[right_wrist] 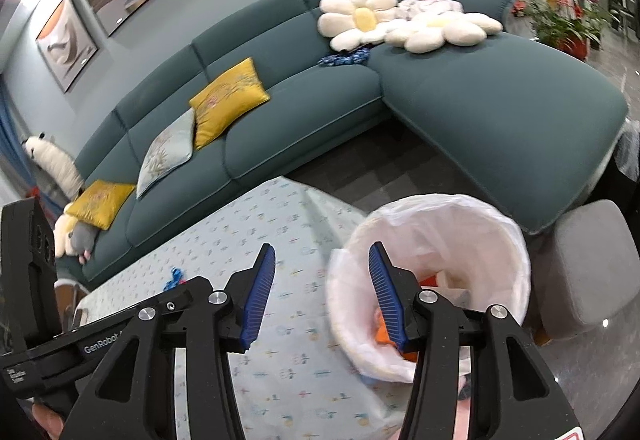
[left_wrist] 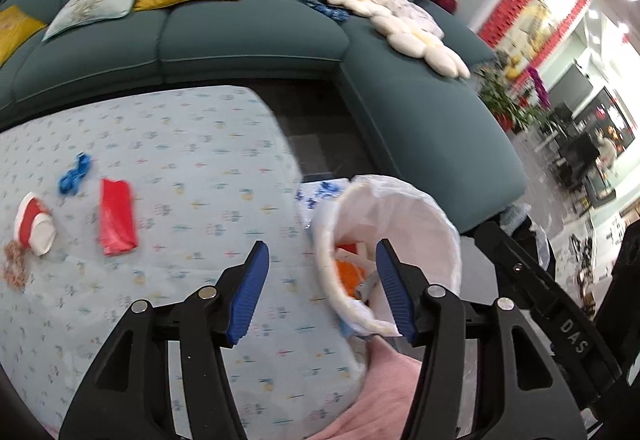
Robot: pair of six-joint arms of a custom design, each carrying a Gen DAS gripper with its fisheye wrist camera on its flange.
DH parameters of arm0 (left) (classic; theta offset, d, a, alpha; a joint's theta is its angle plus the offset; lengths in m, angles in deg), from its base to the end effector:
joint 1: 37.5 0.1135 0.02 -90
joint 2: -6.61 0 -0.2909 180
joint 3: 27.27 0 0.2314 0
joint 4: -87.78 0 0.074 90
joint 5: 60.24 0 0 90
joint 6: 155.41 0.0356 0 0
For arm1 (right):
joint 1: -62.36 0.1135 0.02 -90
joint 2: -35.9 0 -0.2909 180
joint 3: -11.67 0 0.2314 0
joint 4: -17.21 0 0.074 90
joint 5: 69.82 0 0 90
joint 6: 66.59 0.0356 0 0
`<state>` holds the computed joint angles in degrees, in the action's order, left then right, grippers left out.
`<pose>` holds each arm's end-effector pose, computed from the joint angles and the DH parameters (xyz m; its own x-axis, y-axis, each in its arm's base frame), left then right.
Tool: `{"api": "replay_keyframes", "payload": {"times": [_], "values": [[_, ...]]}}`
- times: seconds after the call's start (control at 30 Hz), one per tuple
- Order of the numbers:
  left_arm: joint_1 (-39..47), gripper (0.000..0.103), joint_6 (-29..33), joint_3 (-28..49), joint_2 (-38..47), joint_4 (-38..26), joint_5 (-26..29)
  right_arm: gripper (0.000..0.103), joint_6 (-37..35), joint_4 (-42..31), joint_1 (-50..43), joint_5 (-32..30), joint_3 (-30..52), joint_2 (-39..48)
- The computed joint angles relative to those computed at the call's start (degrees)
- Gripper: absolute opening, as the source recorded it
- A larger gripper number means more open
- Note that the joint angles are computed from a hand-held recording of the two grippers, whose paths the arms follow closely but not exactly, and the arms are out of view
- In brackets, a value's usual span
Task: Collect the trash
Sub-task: 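Move both open tools back over the table toward the scrunchie and red packet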
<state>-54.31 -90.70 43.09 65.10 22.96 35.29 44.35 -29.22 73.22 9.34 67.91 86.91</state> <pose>0.1525 -0.0497 0.3218 -0.8375 -0.1912 -0.5119 -0.0159 0.9449 -0.3269 0.1455 0.0347 0.2889 -0.7200 0.2193 -0.6584 -0.0714 0.9203 0.3846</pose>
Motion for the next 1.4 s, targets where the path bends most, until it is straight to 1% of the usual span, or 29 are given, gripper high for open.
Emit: {"api": "replay_keyframes", "payload": {"times": [0.13,0.2,0.33,0.4,0.47,0.5,0.6,0.73,0.83,0.97,1.07,1.2,1.4], "values": [[13.9,0.055,8.1,-1.3,-3.2,-3.2,6.1,0.050,5.7,1.2,13.8,8.4,1.5,2.5],[22.3,0.058,13.2,-1.8,-4.0,-4.9,9.8,0.050,8.6,2.0,20.9,12.5,2.6,4.8],[43.3,0.059,27.7,-1.9,-2.9,-9.4,18.7,0.050,12.7,3.4,30.3,17.4,4.7,9.6],[53.4,0.059,35.3,-1.6,-1.0,-11.4,22.0,0.050,14.1,4.1,34.4,19.3,6.1,12.5],[61.6,0.059,41.8,-1.3,1.2,-13.2,24.5,0.054,15.3,4.7,38.0,21.0,7.5,15.4],[65.4,0.059,44.7,-1.0,2.5,-13.9,25.5,0.057,15.9,5.1,40.3,22.3,8.6,17.5],[76.7,0.059,53.3,-0.3,7.6,-14.7,27.2,0.058,17.0,5.8,44.7,24.0,11.3,22.7],[86.4,0.059,60.1,1.0,14.4,-13.5,27.4,0.060,17.6,6.7,48.1,24.5,15.2,29.5],[91.8,0.060,63.4,2.0,19.8,-10.7,26.1,0.064,18.2,8.0,50.1,24.7,17.6,34.5],[96.5,0.060,65.0,4.1,27.3,-6.7,23.9,0.064,19.0,9.5,51.4,23.6,20.7,41.1],[98.0,0.061,64.1,6.1,33.4,-3.5,22.2,0.064,19.1,9.8,51.9,23.0,24.2,46.9],[97.9,0.061,62.3,7.8,40.1,1.0,19.9,0.064,18.6,9.4,51.8,22.3,28.8,53.9],[96.4,0.061,59.6,10.0,46.6,5.6,17.3,0.064,17.3,7.9,50.1,21.2,35.4,62.6]]}}
